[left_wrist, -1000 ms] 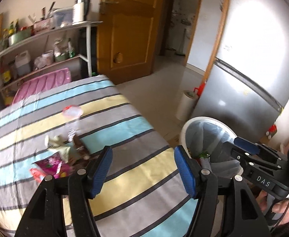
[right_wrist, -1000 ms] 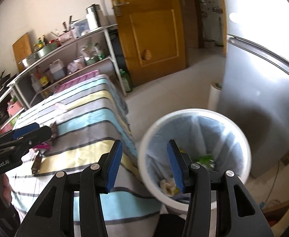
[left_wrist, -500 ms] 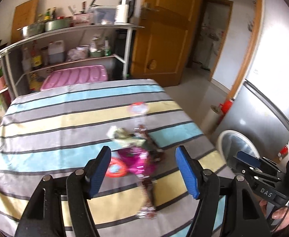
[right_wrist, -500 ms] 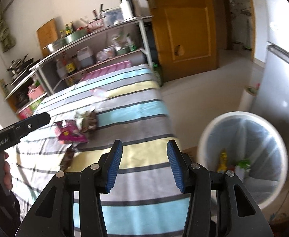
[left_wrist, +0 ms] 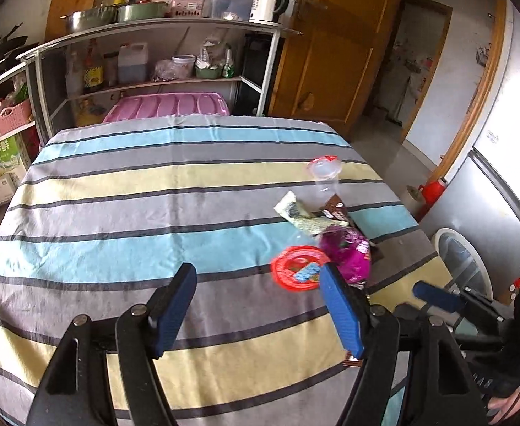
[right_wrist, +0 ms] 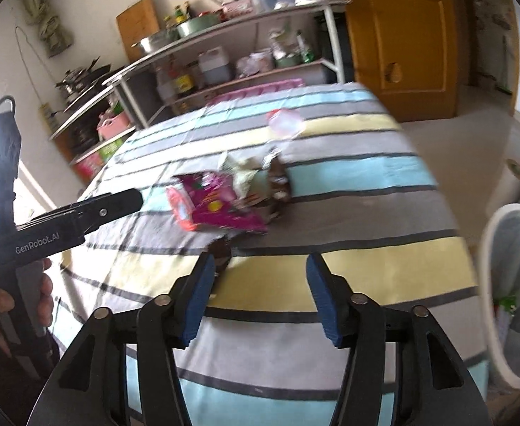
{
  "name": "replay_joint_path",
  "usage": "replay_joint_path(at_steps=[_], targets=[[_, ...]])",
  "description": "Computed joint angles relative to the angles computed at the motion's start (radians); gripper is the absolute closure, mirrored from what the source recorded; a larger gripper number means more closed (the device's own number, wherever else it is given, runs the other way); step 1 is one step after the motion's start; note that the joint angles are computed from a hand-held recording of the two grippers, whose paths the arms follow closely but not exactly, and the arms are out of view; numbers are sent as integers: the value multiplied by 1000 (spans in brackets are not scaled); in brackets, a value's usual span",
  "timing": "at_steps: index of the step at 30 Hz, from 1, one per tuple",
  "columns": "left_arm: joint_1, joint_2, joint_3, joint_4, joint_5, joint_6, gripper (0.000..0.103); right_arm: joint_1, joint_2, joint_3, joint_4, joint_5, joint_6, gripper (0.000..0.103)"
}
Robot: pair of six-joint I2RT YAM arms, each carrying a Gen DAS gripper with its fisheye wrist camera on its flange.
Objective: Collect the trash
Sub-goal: 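Grasp the brown chocolate wrapper with the right gripper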
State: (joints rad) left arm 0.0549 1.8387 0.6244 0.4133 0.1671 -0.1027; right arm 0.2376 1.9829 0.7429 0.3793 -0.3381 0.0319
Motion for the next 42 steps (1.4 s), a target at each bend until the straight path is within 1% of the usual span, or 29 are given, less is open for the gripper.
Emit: replay_joint_path(at_steps=[4,7,11,12,13,14,15,16,20,25,29,32,34,37,39,41,42], targets=[[34,5,6,2,31,6,29,59,40,40,-18,29,0,47],[45,17,12,2,53,11,29,88,68,83,-68,68,-8,47],[46,43,31,-3,91,11,28,115,66,79,-66,123,-23,47],[44,50,37,-4,99,12,28,117,63,76,-65,129,-24,50],[41,54,41,-8,101,14,28,118,62,79,-69,143,-28,60],[36,59,45,-10,102,15,28,119,61,76,-66,159,-29,66],[31,64,49,-10,100,15,28,118,60,72,-62,170,-29,75],[25,70,53,-9,94,13,28,111,60,69,-62,164,-33,81],[-1,93,78,-26,95,15,27,80,54,57,-54,145,-41,83],[-42,127,122,-58,71,15,27,48,52,57,-53,136,-36,85],[-65,158,161,-83,29,15,27,27,47,52,-52,139,-42,85],[-67,179,178,-79,15,4,27,14,40,43,-48,135,-48,85],[-71,199,203,-99,7,1,27,8,39,41,-46,126,-47,85],[-70,213,209,-87,9,-9,28,2,38,36,-43,120,-47,85],[-73,212,203,-72,13,-8,32,-3,41,40,-46,113,-48,85],[-81,210,204,-75,16,9,45,-8,41,39,-45,106,-50,85],[-87,212,207,-79,11,9,48,-10,40,37,-44,104,-51,85]])
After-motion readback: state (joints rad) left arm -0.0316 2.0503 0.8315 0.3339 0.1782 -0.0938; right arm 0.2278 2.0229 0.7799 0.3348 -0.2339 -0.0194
